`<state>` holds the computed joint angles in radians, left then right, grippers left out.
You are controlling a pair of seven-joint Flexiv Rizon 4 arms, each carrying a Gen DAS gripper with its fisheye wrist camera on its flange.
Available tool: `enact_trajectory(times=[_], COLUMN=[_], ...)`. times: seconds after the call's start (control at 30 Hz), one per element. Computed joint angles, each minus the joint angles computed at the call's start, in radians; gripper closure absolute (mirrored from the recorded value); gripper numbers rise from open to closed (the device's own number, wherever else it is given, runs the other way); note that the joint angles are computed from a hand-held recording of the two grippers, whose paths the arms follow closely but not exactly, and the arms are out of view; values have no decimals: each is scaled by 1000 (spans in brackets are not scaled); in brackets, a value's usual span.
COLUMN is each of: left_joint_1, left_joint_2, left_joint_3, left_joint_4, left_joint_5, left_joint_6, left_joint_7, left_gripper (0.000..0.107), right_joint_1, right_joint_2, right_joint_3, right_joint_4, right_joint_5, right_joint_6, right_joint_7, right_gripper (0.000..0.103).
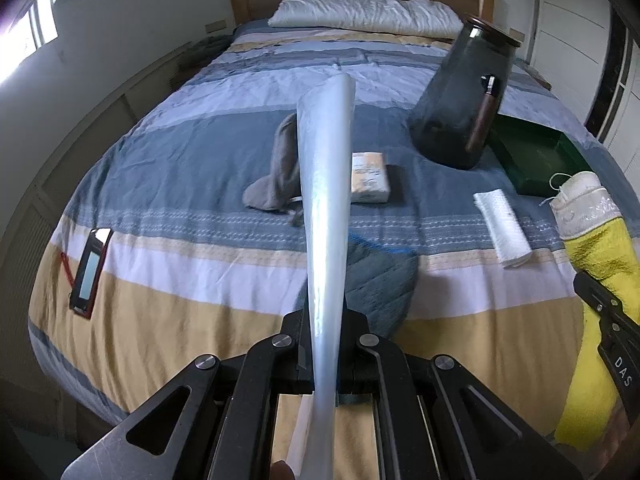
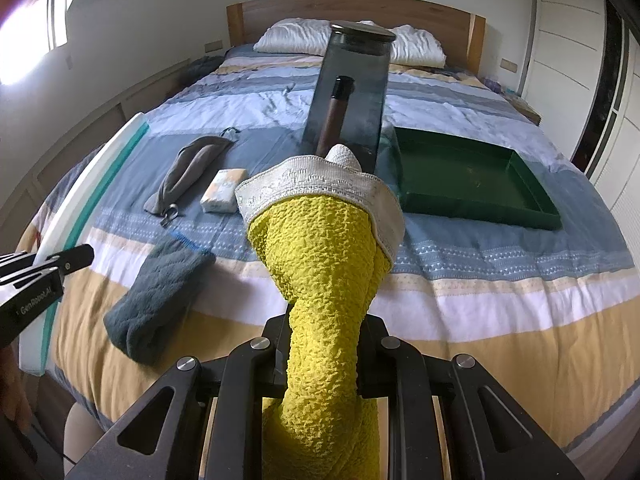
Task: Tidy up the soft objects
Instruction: 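Lift and carry the mitt and zip bag toward the green tray with both tools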
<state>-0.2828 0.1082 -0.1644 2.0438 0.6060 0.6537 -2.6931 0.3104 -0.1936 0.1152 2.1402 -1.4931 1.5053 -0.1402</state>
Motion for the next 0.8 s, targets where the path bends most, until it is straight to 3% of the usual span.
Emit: enact_trajectory(times=[0.33,0.8], left_joint_1=[-81,-232], left_joint_2=[-177,-419], left_joint_3=[-15,61], left_joint_4=[-175,-441], left_joint_5=[-20,-100], left_joint_6=[33,63], left_joint_7=[57,234], left_gripper=[104,104], right_joint_1=[-63,-164], right_joint_2=[14,42], right_joint_3=[-37,-75], right_joint_4=[22,47], right_joint_5=[52,98], right_joint_6=[26,17], right_joint_7=[-13,-7], right_gripper=[84,84])
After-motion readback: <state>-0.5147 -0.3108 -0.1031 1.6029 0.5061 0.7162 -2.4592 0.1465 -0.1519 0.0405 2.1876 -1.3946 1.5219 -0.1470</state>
